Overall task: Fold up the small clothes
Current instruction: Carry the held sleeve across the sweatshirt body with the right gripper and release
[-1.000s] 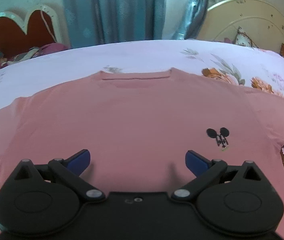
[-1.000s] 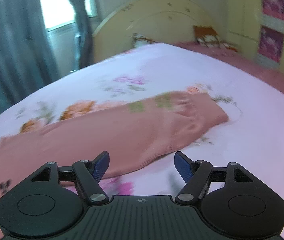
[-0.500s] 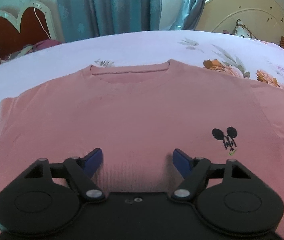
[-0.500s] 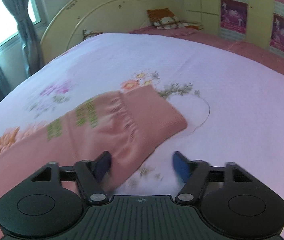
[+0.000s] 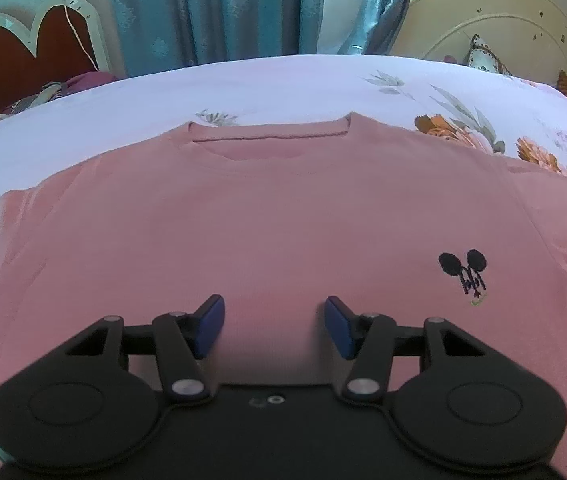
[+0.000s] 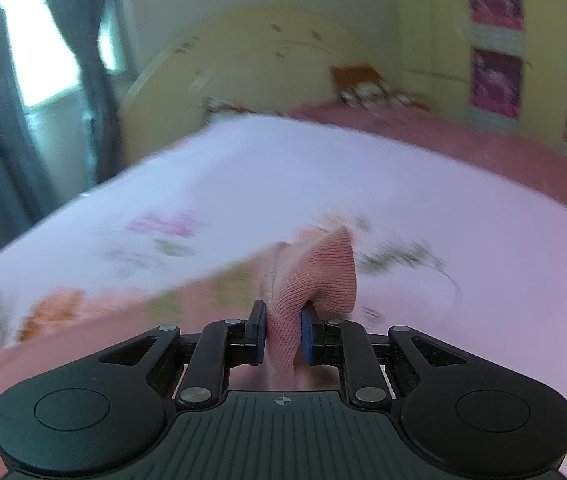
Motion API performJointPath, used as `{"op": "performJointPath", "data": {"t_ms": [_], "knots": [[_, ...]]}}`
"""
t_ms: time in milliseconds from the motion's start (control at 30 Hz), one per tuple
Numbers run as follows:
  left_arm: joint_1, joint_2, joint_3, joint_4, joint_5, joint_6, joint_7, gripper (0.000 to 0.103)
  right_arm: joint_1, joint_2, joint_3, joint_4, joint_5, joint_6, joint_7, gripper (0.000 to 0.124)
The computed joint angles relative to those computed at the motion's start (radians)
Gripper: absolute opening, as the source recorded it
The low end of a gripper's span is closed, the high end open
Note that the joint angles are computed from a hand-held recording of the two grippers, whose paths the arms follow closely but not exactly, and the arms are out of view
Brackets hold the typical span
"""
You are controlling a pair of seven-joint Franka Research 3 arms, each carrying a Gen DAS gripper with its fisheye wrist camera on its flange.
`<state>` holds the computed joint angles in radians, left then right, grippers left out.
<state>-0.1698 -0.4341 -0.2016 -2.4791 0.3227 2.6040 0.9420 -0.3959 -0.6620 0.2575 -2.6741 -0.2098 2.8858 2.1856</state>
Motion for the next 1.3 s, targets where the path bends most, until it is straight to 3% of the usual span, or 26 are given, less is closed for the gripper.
{"op": "performJointPath", "data": {"t_ms": [233, 500, 633, 700, 800, 900, 933, 967, 1000, 1067, 1200, 1267, 1300], "knots": [[0.017, -0.074, 0.032, -0.049, -0.004, 0.018, 0.023, 0.054, 0.229, 0.028, 0.026, 0.072, 0.072, 0.083, -0.09, 0.017], [0.059, -0.171, 0.075, -0.123, -0.012, 0.033, 0.08, 0.054, 0.494, 0.224, 0.086, 0.193, 0.185, 0.128, -0.138, 0.017], [0.064, -0.188, 0.102, -0.135, -0.041, 0.038, 0.115, 0.054, 0.632, 0.34, 0.065, 0.244, 0.222, 0.126, -0.18, 0.017], [0.057, -0.193, 0.114, -0.142, -0.065, 0.043, 0.134, 0.059, 0.676, 0.378, 0.058, 0.26, 0.23, 0.123, -0.191, 0.018], [0.02, -0.186, 0.143, -0.146, -0.124, 0.07, 0.176, 0.065, 0.699, 0.393, 0.048, 0.272, 0.22, 0.103, -0.18, 0.018], [-0.07, -0.149, 0.202, -0.13, -0.251, 0.102, 0.243, 0.074, 0.645, 0.34, 0.072, 0.239, 0.16, 0.084, -0.114, 0.023], [-0.103, -0.13, 0.221, -0.121, -0.303, 0.115, 0.266, 0.075, 0.624, 0.309, 0.08, 0.219, 0.143, 0.072, -0.088, 0.032], [-0.131, -0.109, 0.234, -0.111, -0.349, 0.128, 0.288, 0.076, 0.594, 0.279, 0.094, 0.197, 0.121, 0.068, -0.056, 0.059], [-0.165, -0.083, 0.25, -0.098, -0.4, 0.14, 0.318, 0.078, 0.557, 0.242, 0.112, 0.17, 0.096, 0.067, -0.023, 0.076], [-0.218, -0.034, 0.267, -0.068, -0.494, 0.149, 0.373, 0.08, 0.517, 0.173, 0.121, 0.124, 0.066, 0.033, -0.003, 0.076], [-0.282, 0.073, 0.269, 0.001, -0.657, 0.151, 0.467, 0.08, 0.51, 0.051, 0.082, 0.035, 0.077, -0.051, -0.002, 0.076], [-0.248, 0.112, 0.211, 0.013, -0.644, 0.173, 0.445, 0.078, 0.499, 0.0, 0.075, 0.0, 0.08, -0.096, 0.001, 0.076], [-0.237, 0.121, 0.186, 0.003, -0.648, 0.22, 0.444, 0.072, 0.498, -0.016, 0.063, -0.012, 0.083, -0.113, -0.004, 0.075]]}}
